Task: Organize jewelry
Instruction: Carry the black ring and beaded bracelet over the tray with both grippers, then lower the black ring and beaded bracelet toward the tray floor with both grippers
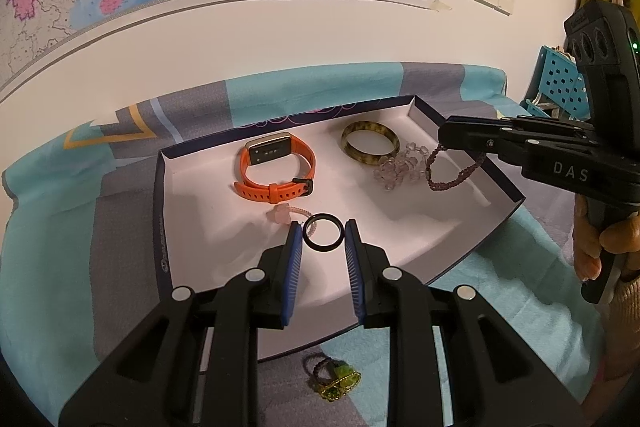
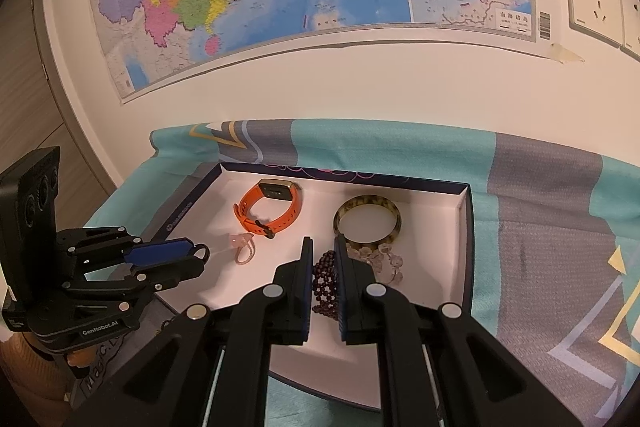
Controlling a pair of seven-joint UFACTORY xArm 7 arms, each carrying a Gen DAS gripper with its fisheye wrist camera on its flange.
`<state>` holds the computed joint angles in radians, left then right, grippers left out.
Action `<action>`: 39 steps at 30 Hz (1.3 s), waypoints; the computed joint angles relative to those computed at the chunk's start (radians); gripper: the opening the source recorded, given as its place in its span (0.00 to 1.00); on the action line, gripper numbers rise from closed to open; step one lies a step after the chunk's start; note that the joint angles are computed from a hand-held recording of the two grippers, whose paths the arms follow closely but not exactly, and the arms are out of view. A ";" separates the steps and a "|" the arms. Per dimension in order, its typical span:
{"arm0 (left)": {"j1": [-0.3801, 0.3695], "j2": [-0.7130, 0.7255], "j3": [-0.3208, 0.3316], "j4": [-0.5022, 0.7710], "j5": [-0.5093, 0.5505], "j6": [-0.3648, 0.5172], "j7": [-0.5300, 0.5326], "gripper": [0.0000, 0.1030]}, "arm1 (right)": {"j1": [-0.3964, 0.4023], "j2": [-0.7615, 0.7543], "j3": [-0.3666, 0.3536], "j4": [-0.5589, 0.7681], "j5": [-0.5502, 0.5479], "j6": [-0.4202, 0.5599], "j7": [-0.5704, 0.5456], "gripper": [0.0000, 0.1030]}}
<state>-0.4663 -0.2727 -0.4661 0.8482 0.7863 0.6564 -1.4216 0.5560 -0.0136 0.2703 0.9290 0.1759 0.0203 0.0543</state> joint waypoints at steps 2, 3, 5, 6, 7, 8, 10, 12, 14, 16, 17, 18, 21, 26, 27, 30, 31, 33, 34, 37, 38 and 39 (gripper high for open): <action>0.000 0.000 0.001 0.000 0.000 0.000 0.001 0.21 | 0.001 0.002 0.000 0.002 0.006 0.001 -0.006 0.09; 0.000 0.001 0.002 0.001 0.000 -0.001 0.001 0.21 | 0.000 0.002 0.000 0.002 0.004 0.000 -0.004 0.09; -0.001 0.002 0.001 0.002 0.000 0.001 0.002 0.21 | 0.000 0.003 0.000 0.003 0.004 0.002 -0.005 0.09; -0.001 0.003 0.002 0.003 -0.001 0.001 0.002 0.21 | 0.000 0.002 0.000 0.003 0.007 0.001 -0.008 0.09; -0.001 0.003 0.003 0.003 -0.001 0.001 0.002 0.21 | -0.001 0.003 0.000 0.003 0.002 0.001 -0.004 0.09; -0.001 0.004 0.002 0.003 -0.001 0.003 0.002 0.21 | -0.001 0.004 0.000 0.004 0.002 0.000 -0.003 0.09; -0.002 0.006 0.002 0.004 0.001 0.004 0.001 0.21 | -0.003 0.003 0.000 0.003 -0.010 -0.002 0.009 0.09; -0.002 0.007 0.003 0.005 0.003 0.005 -0.001 0.21 | -0.002 0.006 0.000 0.005 -0.006 -0.003 0.006 0.09; -0.002 0.009 0.006 0.004 0.003 0.002 -0.002 0.21 | -0.003 0.007 0.001 0.006 -0.017 -0.003 0.014 0.09; -0.002 0.011 0.009 0.003 0.002 0.001 -0.002 0.21 | -0.003 0.010 0.002 0.010 -0.019 -0.002 0.016 0.09; -0.002 0.011 0.010 0.003 0.002 0.000 -0.002 0.21 | -0.004 0.009 0.002 0.009 -0.024 -0.002 0.020 0.09; -0.002 0.012 0.010 0.003 0.003 0.001 -0.003 0.21 | -0.004 0.010 0.002 0.011 -0.027 -0.001 0.023 0.09; -0.003 0.015 0.011 0.004 0.003 0.001 -0.003 0.21 | -0.004 0.009 0.003 0.010 -0.025 -0.001 0.023 0.09; -0.004 0.020 0.014 0.005 0.003 0.000 -0.002 0.21 | -0.003 0.010 0.004 0.013 -0.015 0.000 0.013 0.09; -0.005 0.022 0.015 0.007 0.003 0.001 -0.002 0.21 | -0.003 0.011 0.004 0.013 -0.016 -0.001 0.014 0.09; -0.007 0.024 0.016 0.008 0.003 0.003 -0.002 0.21 | -0.004 0.010 0.004 0.013 -0.020 0.000 0.017 0.09; -0.008 0.024 0.017 0.008 0.003 0.002 -0.003 0.21 | -0.003 0.009 0.004 0.012 -0.016 0.001 0.014 0.09; -0.009 0.025 0.018 0.008 0.003 0.002 -0.004 0.21 | -0.003 0.009 0.004 0.013 -0.018 0.002 0.016 0.09; -0.009 0.026 0.019 0.008 0.004 0.001 -0.003 0.21 | -0.003 0.011 0.004 0.016 -0.020 0.003 0.018 0.09; -0.010 0.026 0.019 0.009 0.004 0.002 -0.003 0.21 | -0.003 0.012 0.005 0.017 -0.029 0.003 0.025 0.09; -0.011 0.026 0.021 0.008 0.003 0.000 -0.003 0.21 | -0.003 0.012 0.005 0.017 -0.027 0.002 0.024 0.09; -0.011 0.026 0.020 0.009 0.003 0.001 -0.003 0.21 | -0.003 0.013 0.006 0.017 -0.027 0.003 0.024 0.09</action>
<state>-0.4772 -0.2467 -0.4458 0.8569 0.7893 0.6574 -1.4245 0.5532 -0.0008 0.2758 0.9464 0.1488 0.0232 0.0784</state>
